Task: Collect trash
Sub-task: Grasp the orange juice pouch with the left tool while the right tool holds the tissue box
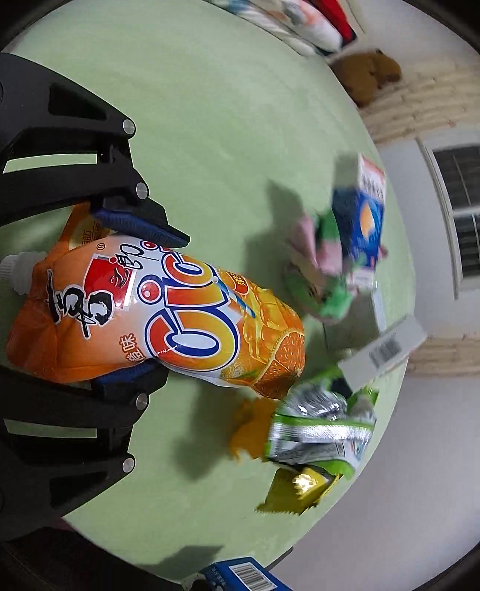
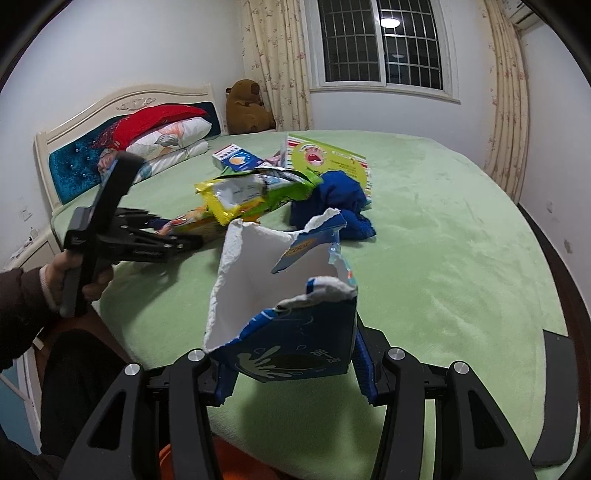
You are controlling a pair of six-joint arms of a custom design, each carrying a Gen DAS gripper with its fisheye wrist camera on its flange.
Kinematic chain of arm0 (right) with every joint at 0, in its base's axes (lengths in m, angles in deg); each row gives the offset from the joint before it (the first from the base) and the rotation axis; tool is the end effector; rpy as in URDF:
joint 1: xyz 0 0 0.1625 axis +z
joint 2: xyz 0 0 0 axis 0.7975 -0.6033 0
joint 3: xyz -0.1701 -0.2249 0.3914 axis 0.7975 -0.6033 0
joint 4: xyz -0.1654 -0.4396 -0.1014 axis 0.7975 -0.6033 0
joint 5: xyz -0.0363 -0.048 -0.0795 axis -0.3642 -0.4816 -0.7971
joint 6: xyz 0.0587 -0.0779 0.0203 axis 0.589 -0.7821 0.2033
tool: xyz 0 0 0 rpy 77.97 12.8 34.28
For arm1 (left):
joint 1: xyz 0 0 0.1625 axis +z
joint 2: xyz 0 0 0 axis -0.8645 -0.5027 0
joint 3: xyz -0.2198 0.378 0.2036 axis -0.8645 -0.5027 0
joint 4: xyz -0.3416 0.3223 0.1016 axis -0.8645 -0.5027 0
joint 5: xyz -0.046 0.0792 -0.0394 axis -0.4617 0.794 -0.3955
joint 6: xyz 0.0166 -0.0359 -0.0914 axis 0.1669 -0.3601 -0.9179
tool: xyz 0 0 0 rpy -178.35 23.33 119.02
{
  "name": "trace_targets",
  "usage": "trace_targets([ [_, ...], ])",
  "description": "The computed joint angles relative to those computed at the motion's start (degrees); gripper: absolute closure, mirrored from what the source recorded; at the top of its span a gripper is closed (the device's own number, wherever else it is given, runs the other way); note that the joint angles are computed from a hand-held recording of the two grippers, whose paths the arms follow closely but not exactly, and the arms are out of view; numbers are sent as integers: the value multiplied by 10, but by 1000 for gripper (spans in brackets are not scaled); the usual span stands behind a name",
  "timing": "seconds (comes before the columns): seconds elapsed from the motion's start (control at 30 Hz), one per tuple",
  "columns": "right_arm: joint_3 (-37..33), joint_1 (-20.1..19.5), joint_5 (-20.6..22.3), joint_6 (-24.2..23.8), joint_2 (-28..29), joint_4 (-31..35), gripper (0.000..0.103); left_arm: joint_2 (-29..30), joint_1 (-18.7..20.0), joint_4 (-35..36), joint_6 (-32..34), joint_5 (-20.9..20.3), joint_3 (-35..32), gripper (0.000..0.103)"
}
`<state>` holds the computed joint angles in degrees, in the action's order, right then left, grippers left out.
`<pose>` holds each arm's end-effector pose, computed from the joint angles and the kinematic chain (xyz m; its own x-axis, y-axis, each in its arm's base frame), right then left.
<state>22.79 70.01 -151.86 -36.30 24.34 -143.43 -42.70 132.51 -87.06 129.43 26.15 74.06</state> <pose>0.4760 -0.6133 0.0187 -0.7528 -0.1606 0.6383 -0.5924 0.5880 -0.5507 -0.0515 -0.7715 0.4405 -0.5338 0.5385 -0.6520 0.7862 0.6000 -0.1480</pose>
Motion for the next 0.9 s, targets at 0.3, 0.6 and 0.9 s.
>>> trace_targets([
  [0.3,11,21,12,2,-7,-5,52,-87,-26,-111,-14,32,81,50],
  [0.6,67,42,6,43,-43,58,52,-205,-55,-49,-35,0,207,50],
  [0.9,128,42,16,128,-73,163,52,-255,-53,60,-72,9,279,50],
])
